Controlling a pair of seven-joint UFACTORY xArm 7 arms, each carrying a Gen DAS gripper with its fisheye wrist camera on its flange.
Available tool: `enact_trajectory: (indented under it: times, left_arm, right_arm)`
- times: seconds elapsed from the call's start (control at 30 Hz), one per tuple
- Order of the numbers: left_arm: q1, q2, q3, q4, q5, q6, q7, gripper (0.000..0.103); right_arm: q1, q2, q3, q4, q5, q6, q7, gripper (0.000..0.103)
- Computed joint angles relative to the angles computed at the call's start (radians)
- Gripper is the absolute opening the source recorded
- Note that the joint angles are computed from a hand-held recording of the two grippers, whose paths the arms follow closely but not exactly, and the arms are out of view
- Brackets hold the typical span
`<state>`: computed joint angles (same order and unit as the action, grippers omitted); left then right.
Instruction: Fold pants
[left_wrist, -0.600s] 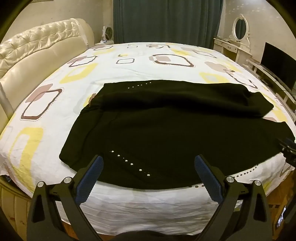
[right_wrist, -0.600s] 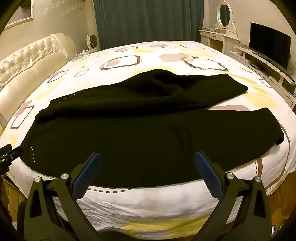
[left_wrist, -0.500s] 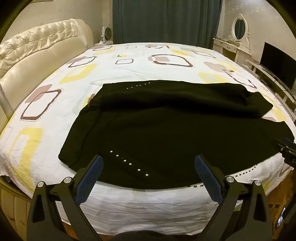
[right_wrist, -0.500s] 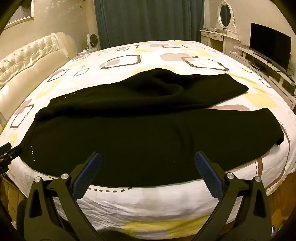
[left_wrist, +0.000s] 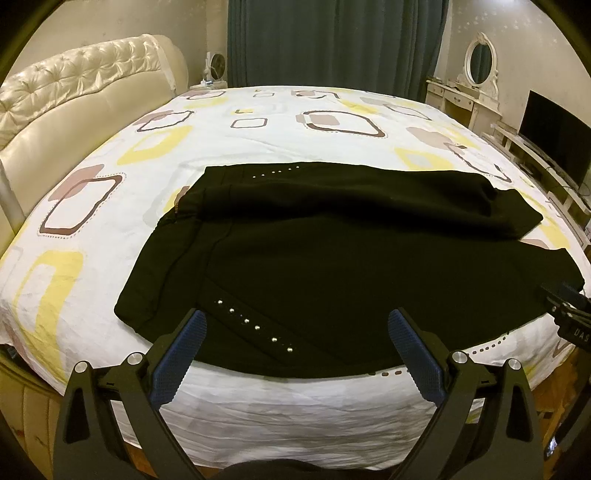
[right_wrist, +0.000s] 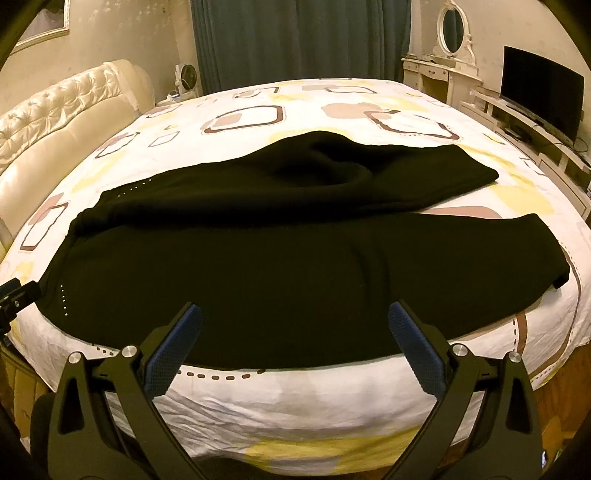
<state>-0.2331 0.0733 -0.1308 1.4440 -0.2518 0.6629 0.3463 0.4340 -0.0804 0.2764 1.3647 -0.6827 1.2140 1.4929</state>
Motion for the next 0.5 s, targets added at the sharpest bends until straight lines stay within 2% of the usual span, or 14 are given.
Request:
enact_trajectory:
  times: [0.27, 0.5]
  left_arm:
    - [0.0, 0.0, 0.0, -0.006, 0.004, -0.011, 0.0, 0.098]
    - [-0.003, 0.008, 0.003, 0.014, 0.043, 0.018, -0.025, 0.098]
  right_arm:
    - [0.002, 0.002, 0.0, 0.0, 0.002, 0.002, 0.0, 0.101]
    - [0.002, 0.002, -0.001, 0.0, 0.003, 0.002, 0.0, 0.101]
